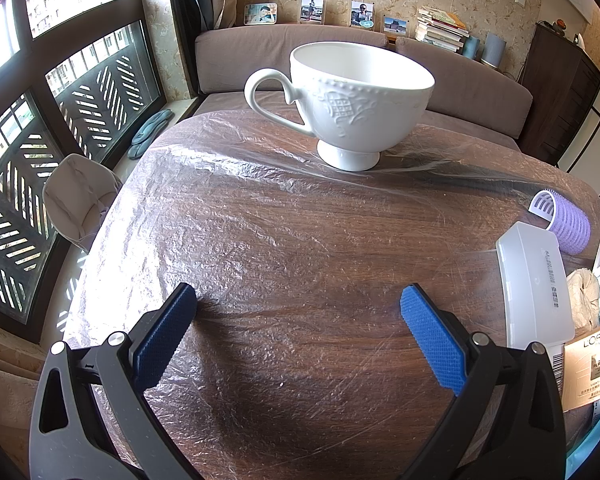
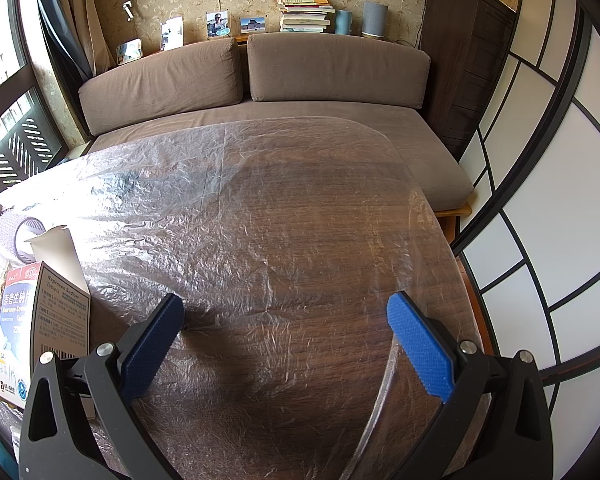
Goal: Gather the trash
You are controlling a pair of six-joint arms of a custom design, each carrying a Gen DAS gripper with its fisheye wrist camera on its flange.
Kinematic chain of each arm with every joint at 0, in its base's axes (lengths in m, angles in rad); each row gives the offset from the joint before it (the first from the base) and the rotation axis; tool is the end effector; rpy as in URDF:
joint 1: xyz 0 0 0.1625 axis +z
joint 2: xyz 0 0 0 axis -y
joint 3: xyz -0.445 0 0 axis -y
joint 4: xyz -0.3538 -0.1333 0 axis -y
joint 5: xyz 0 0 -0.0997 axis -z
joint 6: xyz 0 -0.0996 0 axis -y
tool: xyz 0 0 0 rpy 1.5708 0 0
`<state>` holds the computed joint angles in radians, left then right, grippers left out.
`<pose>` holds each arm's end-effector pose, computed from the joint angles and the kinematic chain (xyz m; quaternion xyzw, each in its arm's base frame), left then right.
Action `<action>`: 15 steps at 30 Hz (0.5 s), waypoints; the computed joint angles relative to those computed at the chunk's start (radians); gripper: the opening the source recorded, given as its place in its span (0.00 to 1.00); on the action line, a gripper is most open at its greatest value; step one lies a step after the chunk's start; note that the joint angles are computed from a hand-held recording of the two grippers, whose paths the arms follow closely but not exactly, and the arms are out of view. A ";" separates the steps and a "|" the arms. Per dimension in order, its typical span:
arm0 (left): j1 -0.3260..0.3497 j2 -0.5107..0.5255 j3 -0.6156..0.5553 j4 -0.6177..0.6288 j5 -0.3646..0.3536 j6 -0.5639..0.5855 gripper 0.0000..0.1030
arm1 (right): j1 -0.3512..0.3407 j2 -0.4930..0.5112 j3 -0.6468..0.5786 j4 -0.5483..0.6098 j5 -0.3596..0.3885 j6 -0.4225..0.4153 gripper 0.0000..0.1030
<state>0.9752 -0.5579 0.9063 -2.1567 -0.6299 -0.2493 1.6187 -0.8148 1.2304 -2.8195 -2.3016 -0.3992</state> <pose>-0.2835 -0.7994 0.2437 0.0996 0.8811 -0.2809 0.3672 0.1027 -0.7468 0.3673 0.0484 -0.8649 0.3150 0.3878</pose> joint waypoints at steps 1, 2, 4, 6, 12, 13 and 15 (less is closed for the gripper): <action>0.000 0.000 0.000 0.000 0.000 0.000 0.99 | 0.000 0.000 0.000 0.000 0.000 0.000 0.97; 0.000 0.000 0.000 0.000 0.000 0.000 0.99 | 0.000 0.000 0.000 0.000 0.000 0.000 0.97; 0.000 0.000 0.000 0.000 0.000 0.000 0.99 | 0.001 0.001 0.000 0.000 -0.002 -0.001 0.97; 0.000 -0.001 0.000 0.000 0.000 0.000 0.99 | 0.000 0.000 0.000 0.000 0.000 0.000 0.97; 0.001 -0.005 0.004 0.000 0.000 0.002 0.99 | 0.002 0.001 -0.001 0.000 -0.002 0.001 0.96; 0.002 -0.006 0.005 0.000 0.000 0.003 0.99 | 0.002 0.001 -0.001 0.000 -0.002 0.001 0.96; 0.002 -0.008 0.006 -0.001 0.000 0.003 0.99 | 0.002 0.002 -0.001 0.001 -0.002 0.001 0.96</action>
